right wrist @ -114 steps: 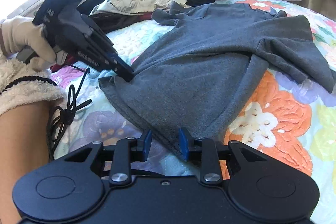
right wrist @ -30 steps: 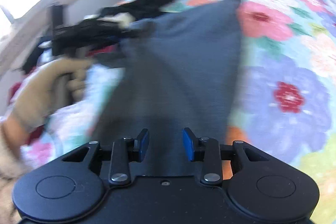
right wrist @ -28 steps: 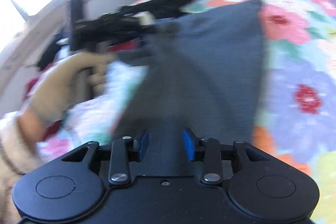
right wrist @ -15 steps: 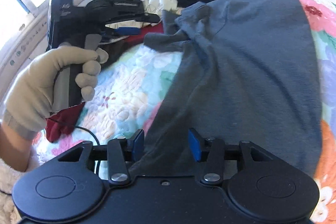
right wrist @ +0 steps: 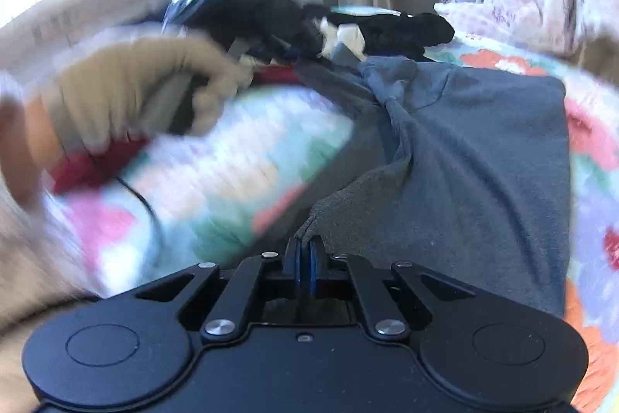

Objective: Fold clothes

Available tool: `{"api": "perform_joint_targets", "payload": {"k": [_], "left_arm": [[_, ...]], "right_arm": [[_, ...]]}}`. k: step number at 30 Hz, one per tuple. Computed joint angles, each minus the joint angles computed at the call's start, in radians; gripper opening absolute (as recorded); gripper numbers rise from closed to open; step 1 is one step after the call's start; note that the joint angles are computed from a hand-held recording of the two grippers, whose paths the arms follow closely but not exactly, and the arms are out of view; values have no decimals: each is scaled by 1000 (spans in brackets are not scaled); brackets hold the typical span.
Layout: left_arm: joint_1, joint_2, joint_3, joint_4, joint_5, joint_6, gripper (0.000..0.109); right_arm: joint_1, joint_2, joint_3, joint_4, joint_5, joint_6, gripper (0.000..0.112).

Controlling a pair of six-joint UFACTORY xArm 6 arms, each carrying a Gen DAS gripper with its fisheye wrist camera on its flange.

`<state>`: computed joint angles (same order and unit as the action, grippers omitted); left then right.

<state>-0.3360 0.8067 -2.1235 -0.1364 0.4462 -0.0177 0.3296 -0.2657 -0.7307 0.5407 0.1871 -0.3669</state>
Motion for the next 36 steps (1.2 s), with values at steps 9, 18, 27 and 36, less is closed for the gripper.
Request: {"api": "perform_joint_targets", "payload": {"k": [9, 18, 27, 36], "left_arm": [[45, 68, -114, -335, 111, 68, 24], [12, 87, -146, -199, 242, -30, 64], [5, -28, 47, -908, 26, 470, 3], [20, -20, 40, -653, 6, 287, 3]], "right_arm": [[-79, 98, -133, 370, 274, -176, 8], [-152, 109, -297, 252, 461, -57, 54], [-166, 334, -572, 81, 255, -36, 58], [-57, 576, -731, -253, 130, -224, 58]]}}
